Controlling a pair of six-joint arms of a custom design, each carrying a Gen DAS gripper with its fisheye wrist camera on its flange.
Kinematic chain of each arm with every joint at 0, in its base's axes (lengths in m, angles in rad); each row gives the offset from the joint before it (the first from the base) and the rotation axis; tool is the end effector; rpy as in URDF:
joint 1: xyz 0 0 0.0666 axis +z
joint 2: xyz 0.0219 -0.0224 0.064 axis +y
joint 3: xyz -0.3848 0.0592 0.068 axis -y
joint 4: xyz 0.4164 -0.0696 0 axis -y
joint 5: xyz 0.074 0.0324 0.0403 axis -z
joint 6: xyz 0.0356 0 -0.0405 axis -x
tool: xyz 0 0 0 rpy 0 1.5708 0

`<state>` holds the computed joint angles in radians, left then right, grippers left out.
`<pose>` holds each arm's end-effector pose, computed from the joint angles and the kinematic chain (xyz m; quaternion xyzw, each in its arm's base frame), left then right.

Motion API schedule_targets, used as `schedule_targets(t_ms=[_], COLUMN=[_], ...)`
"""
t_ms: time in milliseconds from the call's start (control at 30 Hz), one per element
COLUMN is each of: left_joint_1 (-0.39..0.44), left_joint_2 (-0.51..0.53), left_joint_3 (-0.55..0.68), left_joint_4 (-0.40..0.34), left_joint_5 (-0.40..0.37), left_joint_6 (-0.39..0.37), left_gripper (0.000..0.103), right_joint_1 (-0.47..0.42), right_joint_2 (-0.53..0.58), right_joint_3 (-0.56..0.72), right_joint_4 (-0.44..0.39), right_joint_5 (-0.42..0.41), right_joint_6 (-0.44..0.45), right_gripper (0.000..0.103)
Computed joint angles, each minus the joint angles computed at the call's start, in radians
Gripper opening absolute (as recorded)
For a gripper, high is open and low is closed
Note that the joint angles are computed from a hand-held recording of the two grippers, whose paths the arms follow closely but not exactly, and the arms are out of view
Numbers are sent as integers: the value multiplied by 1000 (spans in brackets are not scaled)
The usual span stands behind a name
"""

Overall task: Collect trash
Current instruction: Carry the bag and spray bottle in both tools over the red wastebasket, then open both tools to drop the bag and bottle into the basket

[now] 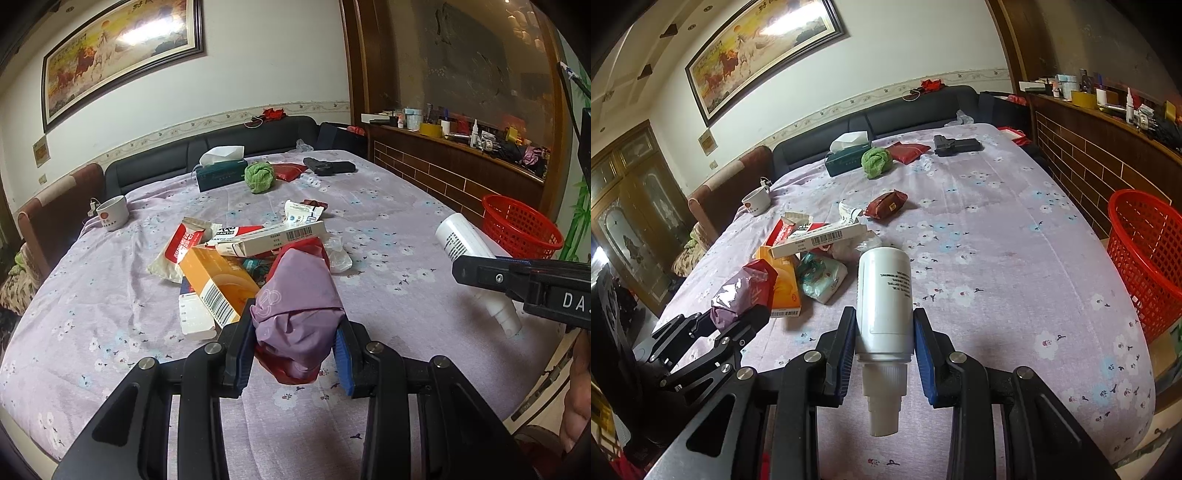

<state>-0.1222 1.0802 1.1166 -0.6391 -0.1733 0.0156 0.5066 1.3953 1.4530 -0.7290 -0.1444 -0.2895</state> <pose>0.4041 -0.0438 0.4552 0.0068 0.8827 0.0445 0.4678 0.4548 0.2578 0.4773 -0.1285 0.8895 0.2280 0.3745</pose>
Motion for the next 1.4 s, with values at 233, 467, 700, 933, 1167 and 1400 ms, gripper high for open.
schedule_targets(t_ms=[233,467,700,933,1167,1400], left_joint_1=[12,-8,-69,-171,-285,-337], left_joint_2=[22,68,175,362,601,764], left_joint_3=[21,78,226,470,754,942], left_joint_4=[-25,-57,-123,-200,-270,-320], left_joint_5=[40,98,217,321,361,372], left_joint_6=[12,8,-2,26,52,78], left_gripper=[35,35,35,36,36,42], right_joint_1=[-7,-24,-96,-251,-426,-545], right_joint_2=[-2,-3,-35,-76,-34,54], right_joint_3=[-4,-13,-33,-37,35,114], right_joint_4=[2,8,31,68,34,-7], right_joint_5=[0,-13,-23,-2,-12,-87], right_joint_6=[-10,-25,-67,-102,-111,-133], right_gripper=[33,33,33,33,33,33])
